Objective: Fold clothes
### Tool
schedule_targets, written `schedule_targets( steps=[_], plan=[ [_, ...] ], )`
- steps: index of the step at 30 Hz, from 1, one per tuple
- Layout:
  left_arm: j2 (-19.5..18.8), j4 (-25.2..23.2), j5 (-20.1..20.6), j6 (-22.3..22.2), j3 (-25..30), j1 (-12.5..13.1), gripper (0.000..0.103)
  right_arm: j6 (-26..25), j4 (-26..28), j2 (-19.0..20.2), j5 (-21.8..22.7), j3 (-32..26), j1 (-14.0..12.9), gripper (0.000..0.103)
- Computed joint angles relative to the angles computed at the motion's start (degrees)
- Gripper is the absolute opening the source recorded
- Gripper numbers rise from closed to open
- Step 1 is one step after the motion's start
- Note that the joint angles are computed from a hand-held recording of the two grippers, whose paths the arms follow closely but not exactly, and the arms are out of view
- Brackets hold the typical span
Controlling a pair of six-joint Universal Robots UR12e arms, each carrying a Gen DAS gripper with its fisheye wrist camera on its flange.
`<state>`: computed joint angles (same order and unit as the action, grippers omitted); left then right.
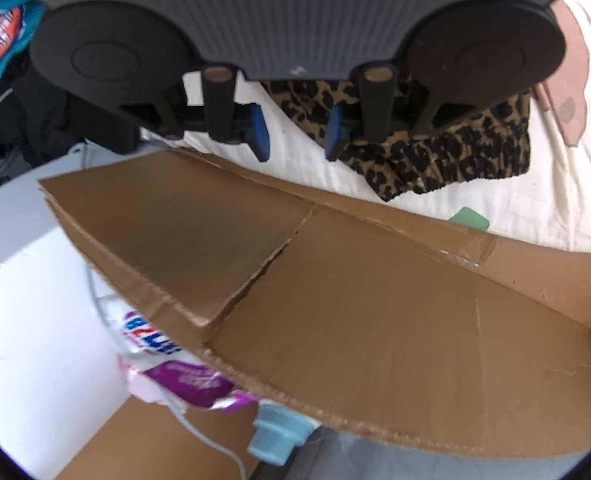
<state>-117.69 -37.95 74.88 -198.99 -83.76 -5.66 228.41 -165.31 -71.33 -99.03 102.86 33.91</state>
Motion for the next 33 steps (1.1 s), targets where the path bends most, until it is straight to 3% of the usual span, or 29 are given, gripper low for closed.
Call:
schedule_targets(
  steps=[11, 17, 26, 28, 33],
  plan=[
    [-3.55, -4.37, 4.39, 0.69, 2.19, -0.92, 0.034, -6.87, -0.05, 4.04, 2.71, -4.18, -0.62, 0.026],
    [-3.96, -5.5, 4.36, -3.57, 1.23, -0.41, 0.042, -13.02, 1.27, 6.99, 4.73, -7.75, -0.69, 0.026],
    [-3.43, -5.64, 2.85, -9.76, -0.18, 0.22, 0.042, -18.86, 6.33, 10.05, 6.49, -12.15, -1.23, 0.028],
    [-3.42, -6.41, 3.23, -10.14, 0.01, 0.13, 0.042, -19.06, 7.52, 10.28, 7.01, -12.47, -1.46, 0.036],
    [-3.61, -7.17, 5.08, -9.34, 0.34, -0.4, 0.039, -20.41, 8.3, 10.44, 8.94, -12.35, -2.0, 0.036]
  ],
)
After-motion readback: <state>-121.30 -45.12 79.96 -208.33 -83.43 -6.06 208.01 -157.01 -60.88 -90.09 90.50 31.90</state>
